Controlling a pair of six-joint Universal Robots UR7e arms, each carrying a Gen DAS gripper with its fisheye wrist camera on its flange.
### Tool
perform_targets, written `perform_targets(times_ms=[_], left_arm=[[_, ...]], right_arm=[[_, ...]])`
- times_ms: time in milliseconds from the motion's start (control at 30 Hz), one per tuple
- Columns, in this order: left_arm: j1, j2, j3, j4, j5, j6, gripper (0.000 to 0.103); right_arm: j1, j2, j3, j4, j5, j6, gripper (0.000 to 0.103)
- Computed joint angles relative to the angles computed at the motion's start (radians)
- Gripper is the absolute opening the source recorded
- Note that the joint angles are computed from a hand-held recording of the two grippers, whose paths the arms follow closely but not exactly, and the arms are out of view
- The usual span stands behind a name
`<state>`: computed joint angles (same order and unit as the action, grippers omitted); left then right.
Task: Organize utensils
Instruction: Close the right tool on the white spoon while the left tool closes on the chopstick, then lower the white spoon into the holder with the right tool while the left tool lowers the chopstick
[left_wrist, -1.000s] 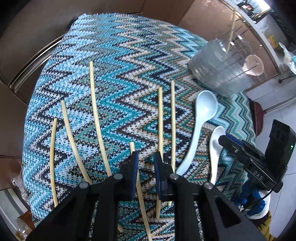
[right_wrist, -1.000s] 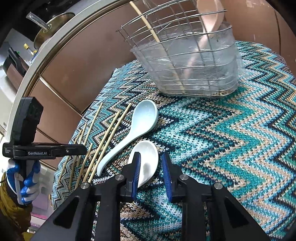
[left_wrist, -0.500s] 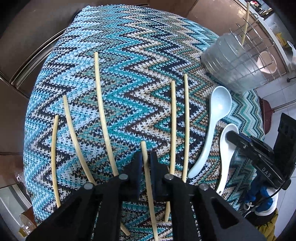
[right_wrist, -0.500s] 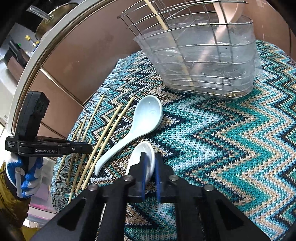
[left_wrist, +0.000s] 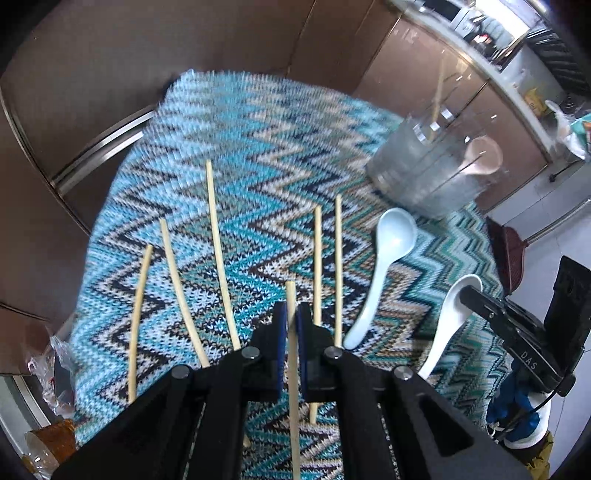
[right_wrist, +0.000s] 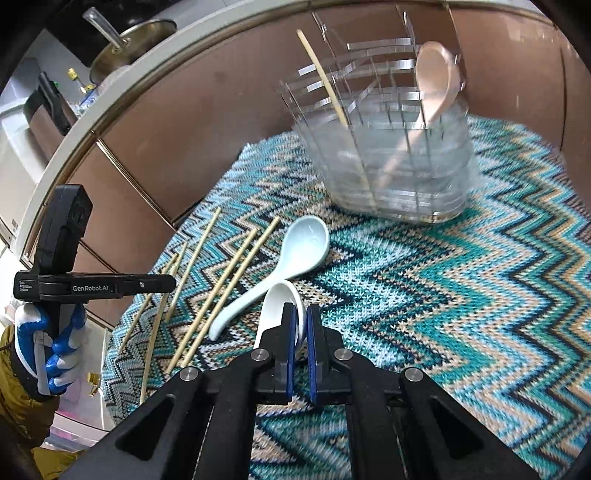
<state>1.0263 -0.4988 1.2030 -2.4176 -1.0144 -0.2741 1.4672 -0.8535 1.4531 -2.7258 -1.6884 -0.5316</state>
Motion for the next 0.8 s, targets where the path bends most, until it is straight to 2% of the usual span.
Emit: perform_targets(times_ms=[100, 300, 800], left_arm=[[-0.020, -0.047, 0.098, -0.138, 0.004, 0.028, 0.005], [-0.055, -0.103, 0.222, -0.314, 0.049, 0.041, 0.005], [-0.090, -0.209, 0.393, -0.531, 0.056, 0.032, 0.005]], right_arm=[[0.013, -0.030, 0.055, -0.072, -0.004, -0.014, 0.006], [0.036, -0.084, 0.141, -0.167, -0.006, -0.036, 0.006], [0.078, -0.170, 0.279, -0.301, -0.011, -0.053, 0.006]])
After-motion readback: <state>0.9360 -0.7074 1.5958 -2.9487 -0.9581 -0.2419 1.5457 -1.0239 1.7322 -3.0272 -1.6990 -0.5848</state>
